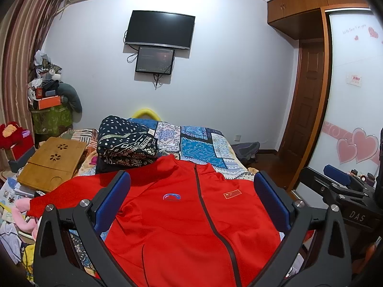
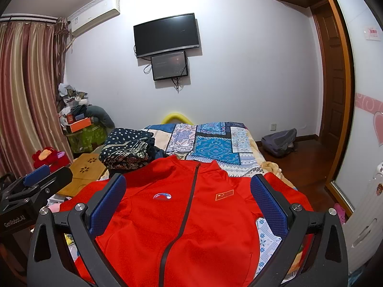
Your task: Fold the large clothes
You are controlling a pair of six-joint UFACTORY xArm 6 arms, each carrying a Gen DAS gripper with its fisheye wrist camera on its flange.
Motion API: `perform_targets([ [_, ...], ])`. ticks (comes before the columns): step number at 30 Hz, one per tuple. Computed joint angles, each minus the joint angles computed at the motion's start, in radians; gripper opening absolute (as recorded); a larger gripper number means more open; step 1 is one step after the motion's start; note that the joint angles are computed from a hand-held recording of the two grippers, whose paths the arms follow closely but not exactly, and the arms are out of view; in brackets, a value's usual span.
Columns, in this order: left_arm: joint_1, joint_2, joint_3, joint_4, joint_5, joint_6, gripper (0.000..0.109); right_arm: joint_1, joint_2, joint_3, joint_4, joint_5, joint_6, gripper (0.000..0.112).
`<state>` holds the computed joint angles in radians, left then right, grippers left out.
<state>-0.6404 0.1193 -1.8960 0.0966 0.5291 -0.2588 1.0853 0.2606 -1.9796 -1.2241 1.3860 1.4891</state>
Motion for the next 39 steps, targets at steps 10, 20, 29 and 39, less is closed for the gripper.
perform_targets([
  [10, 0.0, -0.002, 0.002, 0.006, 0.0, -0.004, 0.103, 0.001, 0.022, -0.026, 0.004, -0.002, -0.009, 0.103],
  [20, 0.003, 0.0, -0.002, 0.007, 0.0, -0.003, 0.103, 0.002, 0.027, -0.038, 0.007, -0.001, -0.018, 0.103],
  [29, 0.003, 0.0, 0.0, 0.01, -0.002, -0.005, 0.103, 0.001, 0.027, -0.039, 0.008, -0.002, -0.021, 0.103],
  [39, 0.002, 0.005, -0.006, 0.014, 0.0, -0.009, 0.103, 0.001, 0.033, -0.048, 0.01, 0.0, -0.028, 0.103],
])
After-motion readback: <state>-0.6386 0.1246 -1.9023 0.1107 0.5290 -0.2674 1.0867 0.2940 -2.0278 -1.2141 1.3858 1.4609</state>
